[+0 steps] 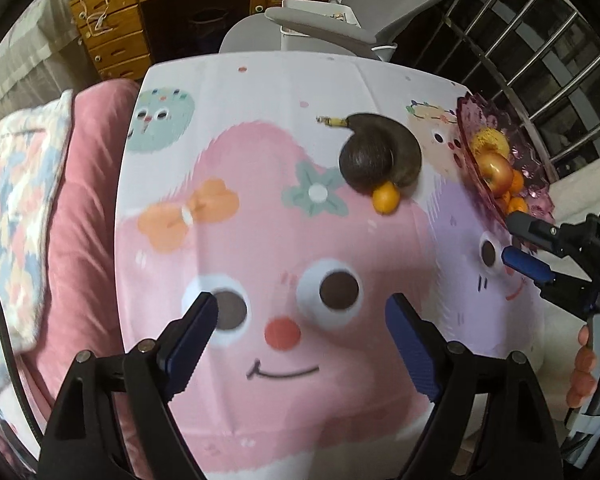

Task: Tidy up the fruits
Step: 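Withdraw both grippers from the bowl toward the avocado and banana, then grasp the dark avocado with the left gripper while the right gripper grasps a small orange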

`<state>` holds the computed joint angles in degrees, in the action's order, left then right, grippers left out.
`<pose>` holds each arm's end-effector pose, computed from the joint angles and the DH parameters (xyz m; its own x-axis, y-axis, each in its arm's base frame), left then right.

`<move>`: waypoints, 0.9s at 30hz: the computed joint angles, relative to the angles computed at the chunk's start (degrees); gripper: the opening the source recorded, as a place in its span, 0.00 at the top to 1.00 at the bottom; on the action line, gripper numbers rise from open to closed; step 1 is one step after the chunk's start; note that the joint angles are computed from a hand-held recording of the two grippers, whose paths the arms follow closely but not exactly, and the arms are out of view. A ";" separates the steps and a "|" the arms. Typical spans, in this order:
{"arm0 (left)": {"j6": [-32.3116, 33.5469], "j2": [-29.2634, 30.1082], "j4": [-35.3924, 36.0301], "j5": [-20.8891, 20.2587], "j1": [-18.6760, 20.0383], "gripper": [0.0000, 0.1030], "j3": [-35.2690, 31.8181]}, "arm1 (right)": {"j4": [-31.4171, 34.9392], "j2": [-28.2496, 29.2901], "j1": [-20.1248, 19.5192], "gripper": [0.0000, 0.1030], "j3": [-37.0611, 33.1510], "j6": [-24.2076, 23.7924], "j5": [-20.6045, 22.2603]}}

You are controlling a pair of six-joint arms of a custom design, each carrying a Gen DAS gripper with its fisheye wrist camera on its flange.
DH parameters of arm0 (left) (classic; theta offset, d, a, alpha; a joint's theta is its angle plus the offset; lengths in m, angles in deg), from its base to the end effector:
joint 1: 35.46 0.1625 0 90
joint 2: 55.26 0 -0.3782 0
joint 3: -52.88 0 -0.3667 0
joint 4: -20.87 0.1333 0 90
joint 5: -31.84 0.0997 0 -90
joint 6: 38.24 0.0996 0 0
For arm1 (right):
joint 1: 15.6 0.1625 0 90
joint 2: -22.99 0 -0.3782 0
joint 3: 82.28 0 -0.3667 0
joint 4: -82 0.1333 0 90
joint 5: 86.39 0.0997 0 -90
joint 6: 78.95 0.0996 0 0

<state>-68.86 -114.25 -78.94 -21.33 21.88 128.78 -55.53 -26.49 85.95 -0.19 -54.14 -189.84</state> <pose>-0.1801 -0.6386 0.2886 -0.8183 -0.0001 -0.5749 0.1380 0.9707 -0.1966 0.2432 -0.6402 0.1844 -0.9570 0.2738 0.0960 0.2293 0.9164 -0.3280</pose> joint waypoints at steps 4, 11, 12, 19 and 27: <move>2.80 5.18 0.24 0.31 1.31 0.14 -6.75 | 2.25 3.75 -0.85 0.44 -5.78 0.16 1.46; 7.94 15.56 1.50 -0.64 4.14 0.13 -20.06 | 7.16 11.67 -1.61 0.38 -17.12 -1.80 0.95; 9.05 17.26 1.69 -1.21 4.64 0.13 -22.37 | 7.48 12.82 -1.62 0.38 -18.60 -2.18 0.75; 13.13 24.70 3.14 -3.18 6.49 0.13 -32.04 | 10.10 18.59 -1.88 0.38 -26.26 -3.72 0.24; 13.43 29.43 4.80 -8.05 8.71 0.13 -38.62 | 14.92 23.03 -2.49 0.38 -33.12 -2.30 -0.94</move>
<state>-55.43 -84.81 -74.14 -29.38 30.59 90.16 -40.61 -3.46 83.46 -33.31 -56.44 -190.79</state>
